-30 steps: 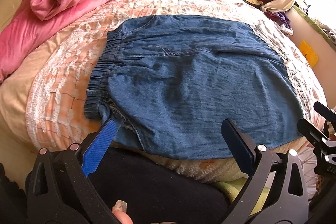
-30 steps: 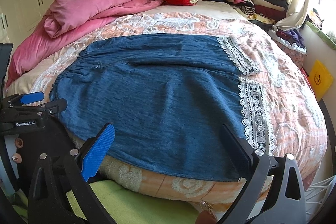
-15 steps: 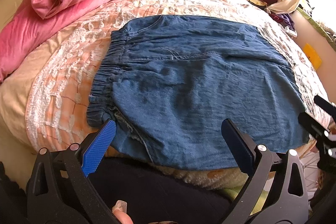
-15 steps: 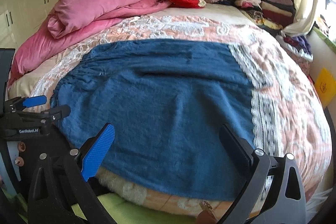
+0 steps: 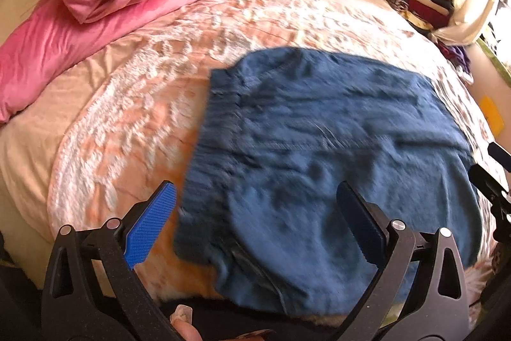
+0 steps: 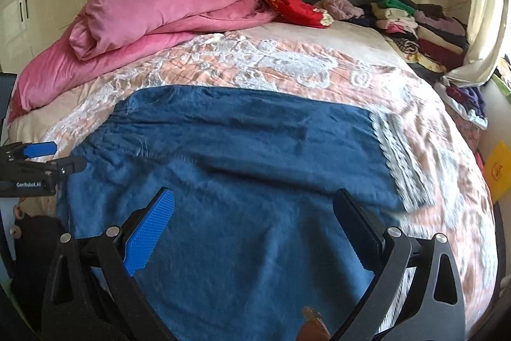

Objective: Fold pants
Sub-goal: 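Lower both grippers onto the elastic waistband and close them on it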

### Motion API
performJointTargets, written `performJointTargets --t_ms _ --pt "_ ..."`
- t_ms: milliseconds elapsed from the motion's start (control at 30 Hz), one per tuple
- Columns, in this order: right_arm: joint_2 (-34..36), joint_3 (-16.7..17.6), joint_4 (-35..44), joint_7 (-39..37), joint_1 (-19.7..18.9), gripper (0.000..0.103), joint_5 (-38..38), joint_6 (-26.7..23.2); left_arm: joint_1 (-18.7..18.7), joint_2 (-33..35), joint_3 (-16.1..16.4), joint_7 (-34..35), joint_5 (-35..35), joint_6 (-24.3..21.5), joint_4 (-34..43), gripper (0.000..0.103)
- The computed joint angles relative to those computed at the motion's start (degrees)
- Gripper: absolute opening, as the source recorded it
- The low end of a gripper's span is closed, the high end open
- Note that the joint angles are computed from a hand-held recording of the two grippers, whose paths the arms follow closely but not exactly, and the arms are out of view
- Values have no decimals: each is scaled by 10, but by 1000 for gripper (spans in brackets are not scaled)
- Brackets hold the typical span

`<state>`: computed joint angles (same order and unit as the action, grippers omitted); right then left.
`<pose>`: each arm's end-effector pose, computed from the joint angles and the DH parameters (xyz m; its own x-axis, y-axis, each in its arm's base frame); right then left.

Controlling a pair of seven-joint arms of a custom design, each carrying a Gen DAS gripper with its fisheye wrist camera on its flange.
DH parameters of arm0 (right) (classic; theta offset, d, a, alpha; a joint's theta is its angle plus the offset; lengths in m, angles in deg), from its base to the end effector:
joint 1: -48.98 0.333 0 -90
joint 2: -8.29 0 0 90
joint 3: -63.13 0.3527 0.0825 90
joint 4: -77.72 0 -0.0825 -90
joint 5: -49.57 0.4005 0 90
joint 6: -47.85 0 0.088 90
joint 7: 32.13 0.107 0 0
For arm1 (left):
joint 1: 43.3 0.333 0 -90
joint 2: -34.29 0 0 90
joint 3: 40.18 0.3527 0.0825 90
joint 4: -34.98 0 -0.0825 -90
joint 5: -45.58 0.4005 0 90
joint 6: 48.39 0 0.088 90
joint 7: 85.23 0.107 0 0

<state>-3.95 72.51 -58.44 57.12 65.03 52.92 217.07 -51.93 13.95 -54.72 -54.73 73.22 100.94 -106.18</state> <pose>0.4716 0.2252 0.5259 0.4047 -0.9144 -0.0046 -0.6461 -0.2824 -0.7091 0.4256 -0.2007 0.4975 0.2459 -0.9674 0.0605 -0.7779 -0.2342 -0.5831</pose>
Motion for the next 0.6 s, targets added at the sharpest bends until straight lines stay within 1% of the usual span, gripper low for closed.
performJointTargets --t_ms 67,200,333,433,467,600 --pt "23 -7 27 -19 10 99 8 -5 6 7 8 5 0 2 6 94" --pt "57 -3 65 -16 8 99 -18 -6 18 19 22 19 -3 6 18 94" --pt "101 -18 118 -53 26 99 8 -29 26 33 34 40 -16 12 30 94" --pt "134 -26 158 -56 31 99 -4 -45 38 48 34 48 -7 8 46 94" --pt "143 -29 171 -46 34 99 -21 -51 42 52 35 49 -2 8 50 94" --pt "184 -36 223 -76 42 99 -22 -76 53 77 40 62 11 11 71 94"
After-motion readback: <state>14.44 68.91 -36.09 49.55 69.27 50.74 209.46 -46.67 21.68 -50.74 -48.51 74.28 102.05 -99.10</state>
